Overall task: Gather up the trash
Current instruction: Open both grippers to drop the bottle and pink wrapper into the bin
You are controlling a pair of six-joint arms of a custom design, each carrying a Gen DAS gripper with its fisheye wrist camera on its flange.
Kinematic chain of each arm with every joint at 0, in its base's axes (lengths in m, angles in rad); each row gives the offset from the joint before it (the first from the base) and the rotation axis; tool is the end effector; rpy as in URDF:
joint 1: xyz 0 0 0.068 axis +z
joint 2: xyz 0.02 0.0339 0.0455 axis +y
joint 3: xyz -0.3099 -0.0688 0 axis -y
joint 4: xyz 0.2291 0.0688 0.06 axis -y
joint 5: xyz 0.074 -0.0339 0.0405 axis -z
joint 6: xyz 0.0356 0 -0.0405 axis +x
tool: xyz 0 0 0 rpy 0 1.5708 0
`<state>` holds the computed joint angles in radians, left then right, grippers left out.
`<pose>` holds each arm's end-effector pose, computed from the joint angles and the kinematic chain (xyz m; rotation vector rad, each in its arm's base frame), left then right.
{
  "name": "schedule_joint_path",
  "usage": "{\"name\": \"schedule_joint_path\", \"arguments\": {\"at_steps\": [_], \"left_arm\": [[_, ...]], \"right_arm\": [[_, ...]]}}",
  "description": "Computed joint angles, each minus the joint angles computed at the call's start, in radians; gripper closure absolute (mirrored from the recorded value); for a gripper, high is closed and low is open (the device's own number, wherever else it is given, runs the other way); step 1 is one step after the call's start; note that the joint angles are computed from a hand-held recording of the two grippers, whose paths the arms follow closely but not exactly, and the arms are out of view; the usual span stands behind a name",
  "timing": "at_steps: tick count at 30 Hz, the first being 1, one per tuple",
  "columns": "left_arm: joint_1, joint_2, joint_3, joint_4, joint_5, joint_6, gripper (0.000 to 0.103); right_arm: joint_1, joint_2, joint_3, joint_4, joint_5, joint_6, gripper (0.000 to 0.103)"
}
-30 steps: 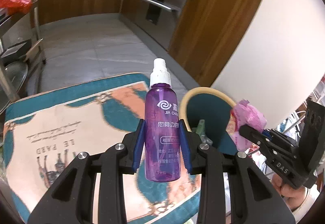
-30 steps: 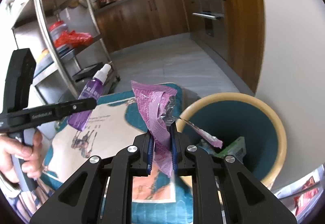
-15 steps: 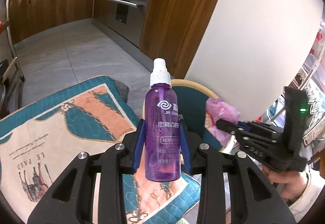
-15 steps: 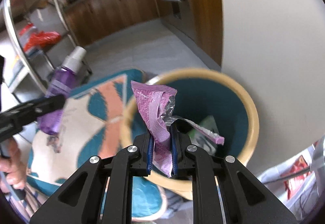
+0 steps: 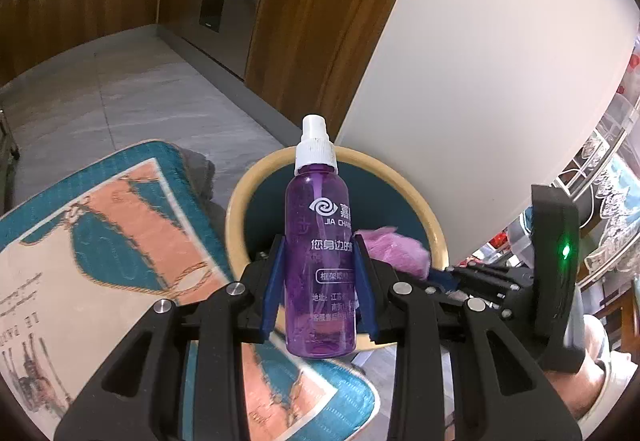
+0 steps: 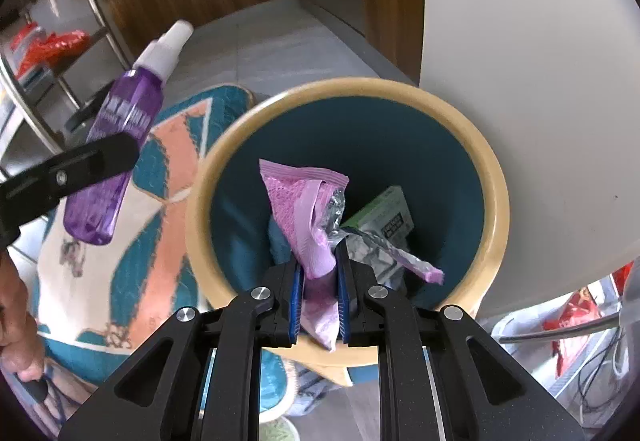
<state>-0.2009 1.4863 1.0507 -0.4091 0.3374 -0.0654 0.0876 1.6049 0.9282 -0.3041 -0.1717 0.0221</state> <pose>0.2900 -0.0711 0.2996 0.3194 2.3987 -0.5294 0.3057 0.0330 0.2359 -0.1501 2.5463 0.2616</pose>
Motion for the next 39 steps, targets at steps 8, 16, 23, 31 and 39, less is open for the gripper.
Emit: {"name": "schedule_joint_path", "arguments": {"at_steps": [8,16,23,31,39], "left_arm": [[-0.044,0.077,0.008,0.031,-0.021,-0.018,0.071],[-0.044,0.125,-0.006,0.054,-0.019,-0.026,0.069],[-0.013,0.100,-0.009,0.048,0.003,-0.027,0.067],[0.035,0.028,-0.030,0.031,0.007,-0.012,0.049],[0.069,-0.089,-0.072,0.002,-0.051,0.067,0.018]], "right_arm": [[-0.006,0.042,0.011,-0.030,-0.005,-0.002,0.075],[-0.022,0.011,0.002,-0.021,-0.027,0.023,0.060],[-0.037,-0.012,0.001,-0.021,-0.052,0.037,0.060],[-0.024,-0.063,-0.015,-0.039,-0.060,0.042,0.047],[-0.007,-0.165,-0.056,-0.048,-0.043,0.029,0.038]]}}
